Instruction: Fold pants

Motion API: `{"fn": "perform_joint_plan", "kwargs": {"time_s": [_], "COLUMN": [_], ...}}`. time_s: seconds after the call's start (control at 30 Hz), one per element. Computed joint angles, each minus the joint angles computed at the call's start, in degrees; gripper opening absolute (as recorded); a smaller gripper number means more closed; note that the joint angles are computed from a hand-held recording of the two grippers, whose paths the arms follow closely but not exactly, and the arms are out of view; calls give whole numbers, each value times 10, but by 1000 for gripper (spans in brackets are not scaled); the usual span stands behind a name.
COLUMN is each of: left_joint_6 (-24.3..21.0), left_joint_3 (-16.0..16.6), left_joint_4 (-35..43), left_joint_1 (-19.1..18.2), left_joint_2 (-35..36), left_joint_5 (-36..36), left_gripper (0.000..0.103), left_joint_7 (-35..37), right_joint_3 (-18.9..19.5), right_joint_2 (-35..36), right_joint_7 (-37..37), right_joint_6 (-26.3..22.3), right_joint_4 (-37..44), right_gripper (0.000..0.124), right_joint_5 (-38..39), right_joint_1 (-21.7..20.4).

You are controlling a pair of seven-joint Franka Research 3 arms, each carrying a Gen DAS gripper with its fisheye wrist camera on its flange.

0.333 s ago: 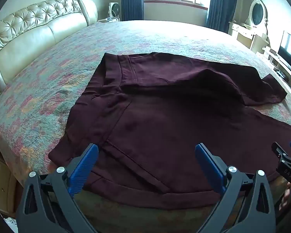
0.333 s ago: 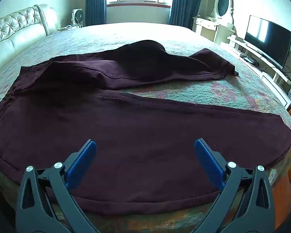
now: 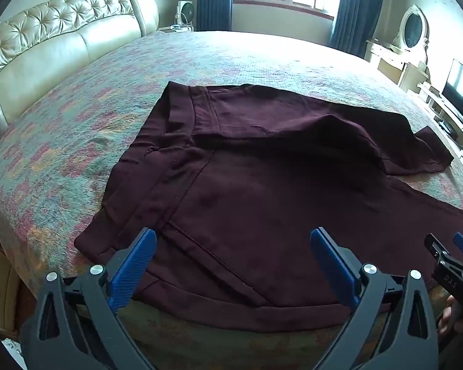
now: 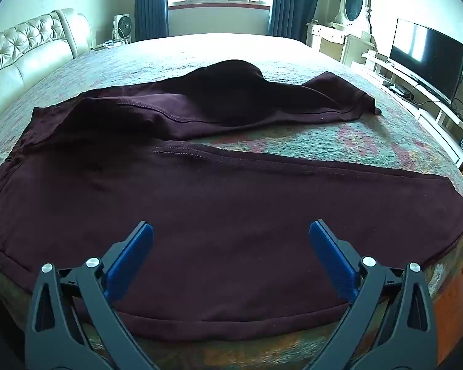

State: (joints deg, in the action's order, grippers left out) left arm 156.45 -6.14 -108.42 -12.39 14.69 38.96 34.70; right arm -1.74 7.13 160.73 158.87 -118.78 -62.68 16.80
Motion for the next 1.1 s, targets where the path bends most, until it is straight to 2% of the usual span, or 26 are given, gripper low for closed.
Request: {"fn": "perform_joint_plan", "kwargs": {"time_s": [0.43, 1.1], "left_joint_6": [-6, -7], "left_joint_3": [1, -2], "left_joint_4": [2, 3], "left_joint_1": [-7, -5], "left_joint_2": [3, 5], "left_joint_5": [15, 5], "left_gripper": [99, 99], "left_joint_7": [-4, 10], "right_joint_3": [-1, -6], "right_joint_2": [-2, 1], "right_joint_7": [-14, -21], "right_joint_6": [6, 11], "right_joint_4": [-6, -6], "right_gripper": [101, 101], "right_joint_5": [40, 54], "right_joint_1": [-5, -3]}}
